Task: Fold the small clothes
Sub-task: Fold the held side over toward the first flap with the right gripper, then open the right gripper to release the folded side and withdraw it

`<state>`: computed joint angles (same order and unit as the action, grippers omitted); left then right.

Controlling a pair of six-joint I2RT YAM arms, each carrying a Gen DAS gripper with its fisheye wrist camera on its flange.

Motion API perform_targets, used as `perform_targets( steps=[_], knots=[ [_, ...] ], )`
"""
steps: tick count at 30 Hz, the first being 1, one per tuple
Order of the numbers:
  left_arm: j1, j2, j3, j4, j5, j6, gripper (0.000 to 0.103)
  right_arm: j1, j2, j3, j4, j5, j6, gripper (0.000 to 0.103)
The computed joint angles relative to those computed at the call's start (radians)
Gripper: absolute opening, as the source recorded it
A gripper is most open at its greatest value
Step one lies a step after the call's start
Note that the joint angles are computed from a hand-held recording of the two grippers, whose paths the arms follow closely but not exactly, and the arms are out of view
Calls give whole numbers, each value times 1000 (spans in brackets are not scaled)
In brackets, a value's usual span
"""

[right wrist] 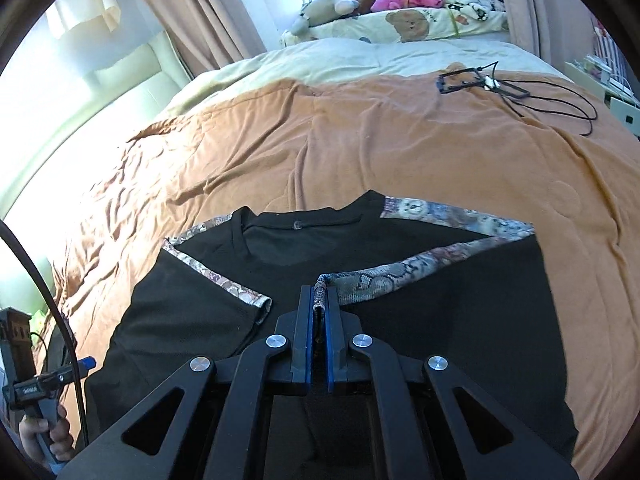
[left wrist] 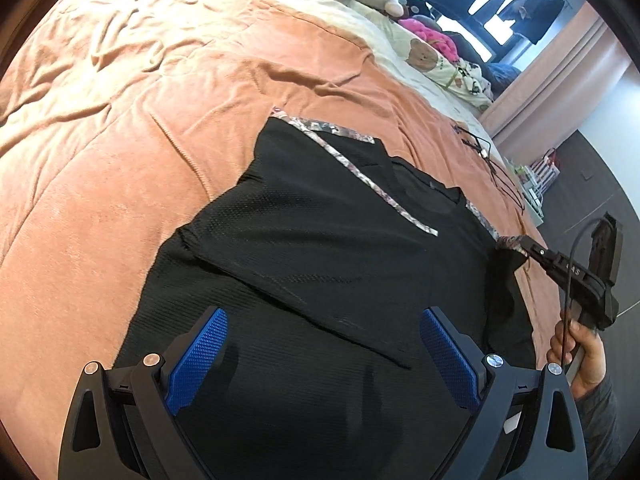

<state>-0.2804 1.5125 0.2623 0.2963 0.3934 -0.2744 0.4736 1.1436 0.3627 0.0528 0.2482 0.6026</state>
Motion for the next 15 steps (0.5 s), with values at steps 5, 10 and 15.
perform_targets(
  steps=[5,10,15],
  knots=[
    [11,18,7,1,-3,11,97,1,43,25,19,-25,24,72],
    [2,16,6,2,-1,0,97,7,-49,-46,10,-30,40,76],
    [-58,-21,6,-11,-28,-36,97,63,-318,-110,-217,54,59,76]
  ],
)
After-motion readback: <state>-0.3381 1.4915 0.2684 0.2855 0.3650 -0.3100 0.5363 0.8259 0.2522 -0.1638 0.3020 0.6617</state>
